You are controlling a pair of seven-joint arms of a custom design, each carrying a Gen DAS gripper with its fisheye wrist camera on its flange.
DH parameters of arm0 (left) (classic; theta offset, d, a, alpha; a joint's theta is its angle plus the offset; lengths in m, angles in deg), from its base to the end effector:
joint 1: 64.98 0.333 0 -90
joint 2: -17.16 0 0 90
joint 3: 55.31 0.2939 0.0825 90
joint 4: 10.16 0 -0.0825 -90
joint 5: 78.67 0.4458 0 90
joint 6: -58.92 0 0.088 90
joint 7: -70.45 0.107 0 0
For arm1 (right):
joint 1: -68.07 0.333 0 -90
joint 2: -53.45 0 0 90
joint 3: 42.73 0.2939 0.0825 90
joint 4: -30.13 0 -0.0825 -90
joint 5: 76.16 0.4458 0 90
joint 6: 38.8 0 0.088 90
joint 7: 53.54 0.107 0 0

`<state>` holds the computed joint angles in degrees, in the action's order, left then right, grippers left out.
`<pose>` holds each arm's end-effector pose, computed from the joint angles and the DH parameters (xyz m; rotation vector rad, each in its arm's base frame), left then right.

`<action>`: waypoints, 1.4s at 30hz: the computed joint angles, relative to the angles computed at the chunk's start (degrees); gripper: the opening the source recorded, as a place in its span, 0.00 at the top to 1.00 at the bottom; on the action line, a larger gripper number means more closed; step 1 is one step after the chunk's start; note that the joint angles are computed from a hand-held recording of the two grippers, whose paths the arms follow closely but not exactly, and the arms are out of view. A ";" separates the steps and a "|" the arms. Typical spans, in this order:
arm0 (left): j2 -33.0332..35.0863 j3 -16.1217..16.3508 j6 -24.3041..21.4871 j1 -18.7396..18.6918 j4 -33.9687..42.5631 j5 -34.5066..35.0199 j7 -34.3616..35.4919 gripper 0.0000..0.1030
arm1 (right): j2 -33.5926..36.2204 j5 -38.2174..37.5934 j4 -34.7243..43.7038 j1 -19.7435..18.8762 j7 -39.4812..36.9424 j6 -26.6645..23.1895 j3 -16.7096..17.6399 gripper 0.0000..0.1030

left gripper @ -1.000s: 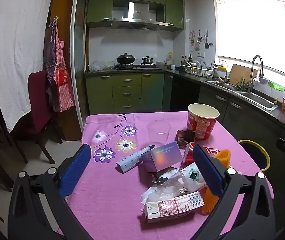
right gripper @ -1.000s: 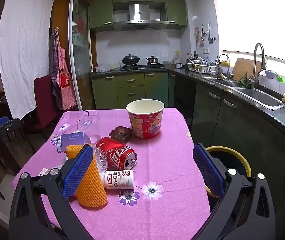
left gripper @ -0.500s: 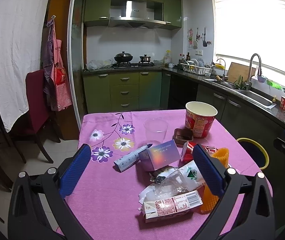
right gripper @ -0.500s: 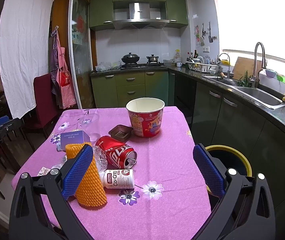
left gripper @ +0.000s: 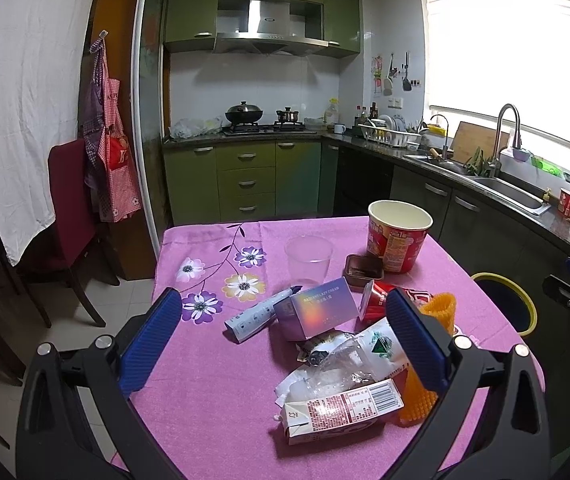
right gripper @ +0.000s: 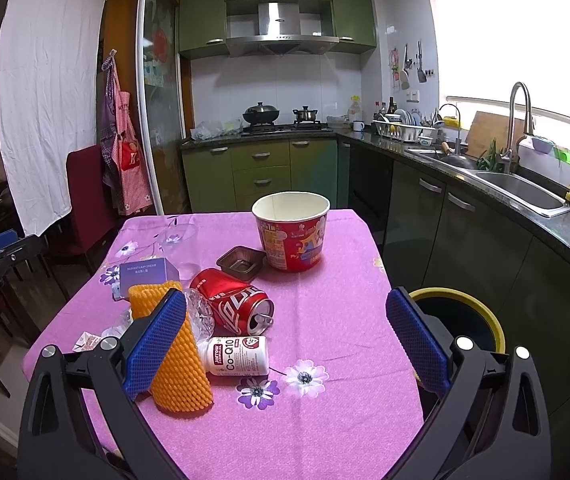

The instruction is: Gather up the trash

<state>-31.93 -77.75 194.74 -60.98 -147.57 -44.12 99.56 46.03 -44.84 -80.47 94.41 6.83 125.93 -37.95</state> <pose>0.4014 -0.1693 0.6494 -1.7898 1.1019 -0.6928 0.5540 0.3032 0.6321 -1.8368 0.9446 -0.5076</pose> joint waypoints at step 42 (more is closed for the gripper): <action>0.87 -0.01 -0.25 -0.39 0.83 0.23 0.17 0.06 | 0.15 0.12 0.15 -0.21 -0.12 -0.33 0.06 0.04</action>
<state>-31.06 -77.76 194.48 -61.37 -146.75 -43.90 99.73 46.18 -44.72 -80.31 94.20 6.72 125.59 -37.89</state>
